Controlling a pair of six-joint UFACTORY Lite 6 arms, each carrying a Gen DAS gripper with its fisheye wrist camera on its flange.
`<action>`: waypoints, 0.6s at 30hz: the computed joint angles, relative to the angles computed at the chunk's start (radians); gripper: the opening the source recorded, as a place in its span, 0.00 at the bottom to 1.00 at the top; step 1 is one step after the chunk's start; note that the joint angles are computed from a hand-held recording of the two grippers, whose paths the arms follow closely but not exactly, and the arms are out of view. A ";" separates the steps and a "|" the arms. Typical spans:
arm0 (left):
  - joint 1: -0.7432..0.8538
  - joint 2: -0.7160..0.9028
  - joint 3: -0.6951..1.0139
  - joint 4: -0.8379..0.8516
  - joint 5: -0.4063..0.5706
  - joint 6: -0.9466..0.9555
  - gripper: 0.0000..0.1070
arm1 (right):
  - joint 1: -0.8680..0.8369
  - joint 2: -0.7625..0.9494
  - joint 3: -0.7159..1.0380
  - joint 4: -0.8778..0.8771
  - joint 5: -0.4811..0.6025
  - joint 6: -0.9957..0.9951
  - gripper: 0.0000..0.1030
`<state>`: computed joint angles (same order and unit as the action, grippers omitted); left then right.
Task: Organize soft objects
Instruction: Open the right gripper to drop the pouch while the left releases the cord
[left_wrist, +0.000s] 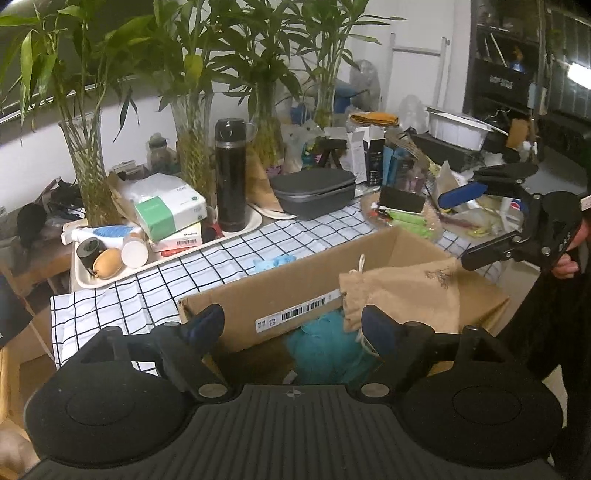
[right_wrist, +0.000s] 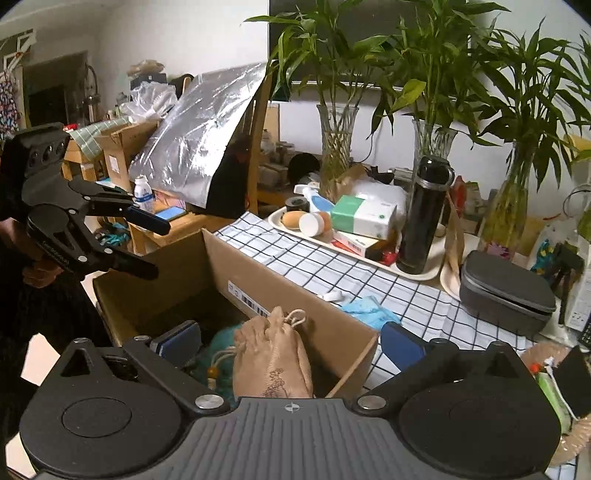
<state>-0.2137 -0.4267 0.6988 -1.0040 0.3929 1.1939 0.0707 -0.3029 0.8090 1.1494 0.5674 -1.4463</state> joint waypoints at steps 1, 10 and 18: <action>0.000 -0.002 -0.002 0.000 0.000 -0.001 0.77 | 0.002 0.003 0.001 -0.006 -0.006 0.003 1.00; -0.011 -0.007 -0.003 0.035 -0.007 -0.031 0.77 | 0.061 0.000 -0.008 -0.084 -0.142 0.080 1.00; -0.034 -0.004 -0.003 0.075 -0.042 -0.078 0.77 | 0.148 -0.020 -0.039 -0.201 -0.316 0.241 1.00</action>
